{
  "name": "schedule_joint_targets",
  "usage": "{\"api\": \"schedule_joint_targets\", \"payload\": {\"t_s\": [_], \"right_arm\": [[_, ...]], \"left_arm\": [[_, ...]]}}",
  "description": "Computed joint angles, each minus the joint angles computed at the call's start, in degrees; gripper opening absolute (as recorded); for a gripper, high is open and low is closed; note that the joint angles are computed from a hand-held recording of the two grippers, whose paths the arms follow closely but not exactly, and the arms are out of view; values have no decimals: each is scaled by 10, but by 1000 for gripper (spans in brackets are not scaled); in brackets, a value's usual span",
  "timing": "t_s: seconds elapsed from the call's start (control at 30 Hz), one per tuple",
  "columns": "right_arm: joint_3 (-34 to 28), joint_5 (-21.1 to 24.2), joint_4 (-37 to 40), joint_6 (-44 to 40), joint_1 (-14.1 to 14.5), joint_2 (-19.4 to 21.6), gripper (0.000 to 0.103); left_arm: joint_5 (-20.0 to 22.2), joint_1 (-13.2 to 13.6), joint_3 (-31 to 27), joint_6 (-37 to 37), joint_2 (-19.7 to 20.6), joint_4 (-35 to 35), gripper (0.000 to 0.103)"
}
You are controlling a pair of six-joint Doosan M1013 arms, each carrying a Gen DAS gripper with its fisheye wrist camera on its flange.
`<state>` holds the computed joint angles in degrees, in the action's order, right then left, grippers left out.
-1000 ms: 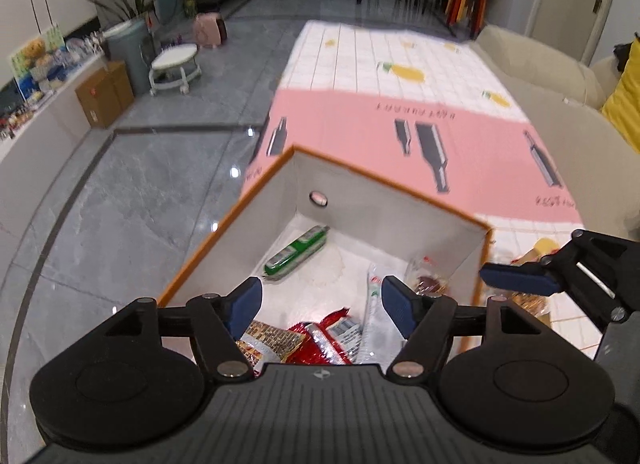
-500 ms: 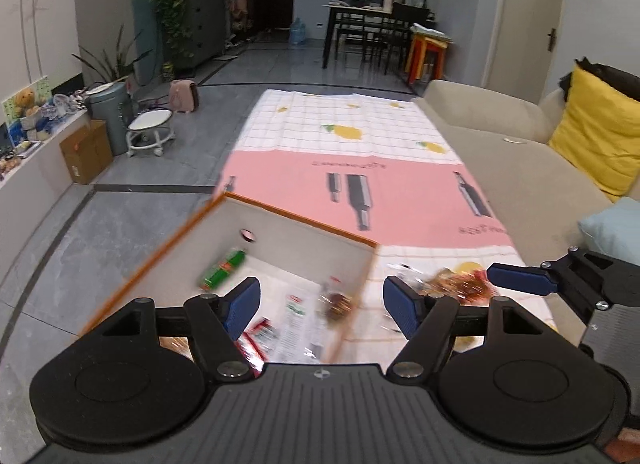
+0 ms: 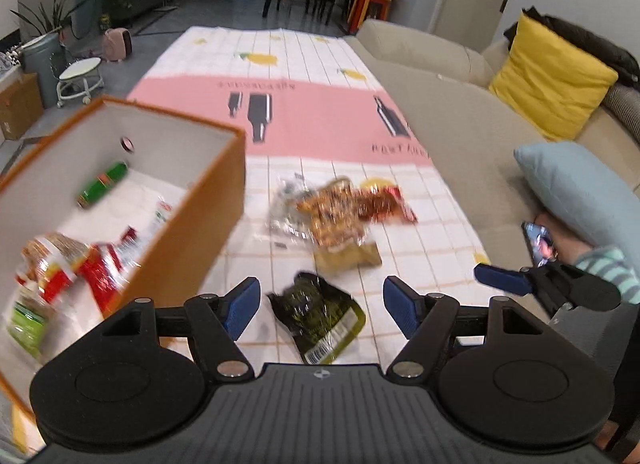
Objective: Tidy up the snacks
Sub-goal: 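Move both tools back from the box toward the remaining snacks, then grasp the dark green seaweed bag with the left tool while the right approaches the peanut bag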
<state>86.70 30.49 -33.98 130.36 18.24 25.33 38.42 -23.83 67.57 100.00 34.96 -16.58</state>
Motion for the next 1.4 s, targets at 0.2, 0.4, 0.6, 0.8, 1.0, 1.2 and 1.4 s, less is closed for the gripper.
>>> {"api": "schedule_joint_targets", "payload": {"t_s": [0.2,0.4,0.6,0.8,1.0,1.2,1.4], "right_arm": [[7,20,5,16,-8,9,60],[2,-5,6,24,-15,21,53],[-8,-35,27,4,-17,38,48],[-14,-43,52,-22,-18,47,48],[-17,-57,93,-50,-20,52,48],[-23,-51,121,-70,-22,58,48],[-20,-53,73,-21,-23,55,55]], "left_arm": [[9,-3,9,-20,16,-2,83],[6,-4,-3,-96,35,39,83],[8,0,-23,-105,54,35,82],[32,5,-41,-88,72,2,74],[19,8,-40,-45,76,-33,65],[7,3,-40,-28,77,-17,49],[-14,5,-31,-52,68,4,44]]}}
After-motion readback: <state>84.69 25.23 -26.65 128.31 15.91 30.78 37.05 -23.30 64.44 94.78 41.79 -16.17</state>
